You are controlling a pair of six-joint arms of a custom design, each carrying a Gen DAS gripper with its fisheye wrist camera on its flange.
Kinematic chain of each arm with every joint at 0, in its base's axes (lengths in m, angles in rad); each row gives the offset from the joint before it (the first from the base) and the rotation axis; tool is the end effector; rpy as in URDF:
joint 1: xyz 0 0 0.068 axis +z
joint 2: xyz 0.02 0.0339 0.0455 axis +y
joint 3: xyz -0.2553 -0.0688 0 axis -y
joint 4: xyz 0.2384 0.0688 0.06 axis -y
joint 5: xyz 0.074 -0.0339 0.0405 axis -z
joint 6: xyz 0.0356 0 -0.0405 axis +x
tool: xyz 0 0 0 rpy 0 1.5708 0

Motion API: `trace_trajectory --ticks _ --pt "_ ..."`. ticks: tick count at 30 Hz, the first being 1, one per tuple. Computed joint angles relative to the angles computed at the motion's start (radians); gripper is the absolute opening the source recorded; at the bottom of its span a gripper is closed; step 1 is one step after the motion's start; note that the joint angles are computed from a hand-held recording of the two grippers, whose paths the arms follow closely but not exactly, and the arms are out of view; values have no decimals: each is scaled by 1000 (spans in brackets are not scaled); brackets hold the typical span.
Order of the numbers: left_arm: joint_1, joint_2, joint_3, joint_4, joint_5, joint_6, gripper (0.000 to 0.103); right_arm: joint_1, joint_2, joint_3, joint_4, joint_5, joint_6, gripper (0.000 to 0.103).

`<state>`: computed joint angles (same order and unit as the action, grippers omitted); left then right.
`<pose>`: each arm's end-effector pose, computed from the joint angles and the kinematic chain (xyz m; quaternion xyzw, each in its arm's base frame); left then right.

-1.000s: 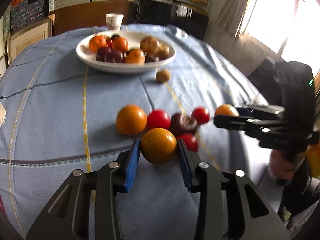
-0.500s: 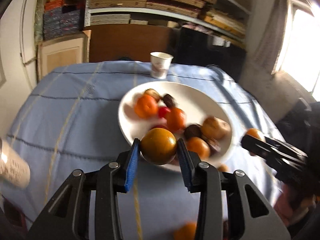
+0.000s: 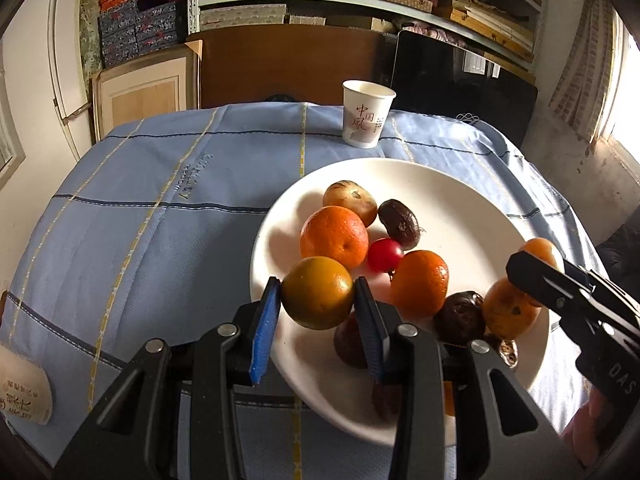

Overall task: Organize fruits
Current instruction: 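Open both tools to drop the yellow fruit and orange onto the plate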

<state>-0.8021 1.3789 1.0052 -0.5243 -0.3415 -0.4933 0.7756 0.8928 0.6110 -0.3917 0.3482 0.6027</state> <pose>0.2047 -0.1945 0.2488 0.0876 0.9278 -0.0684 0.3562 0.1438 0.1240 0.2366 -0.0018 0.8906 0.1512 0.4289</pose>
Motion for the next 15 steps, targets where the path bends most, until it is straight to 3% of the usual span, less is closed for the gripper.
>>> trace_trajectory --ticks 3,4,5,7,10,13,15 --pt "0 15 6 -6 1 -7 37 -16 7 0 4 -17 -6 40" --pt "-2 19 12 -18 -3 -14 39 -10 9 8 -10 -10 3 49" --pt "-4 19 18 -30 -6 -18 43 -4 -2 8 -15 2 11 53" --pt "-36 -19 12 -50 -61 -35 66 25 -36 8 -37 41 30 58" --pt "-96 -90 5 -90 -149 -51 82 66 -100 17 -100 66 51 60" --pt "-186 -184 -7 -166 -227 -108 94 163 -164 25 -197 151 98 65" --pt "-256 -233 -24 -217 -290 -164 95 261 -200 27 -280 248 163 69"
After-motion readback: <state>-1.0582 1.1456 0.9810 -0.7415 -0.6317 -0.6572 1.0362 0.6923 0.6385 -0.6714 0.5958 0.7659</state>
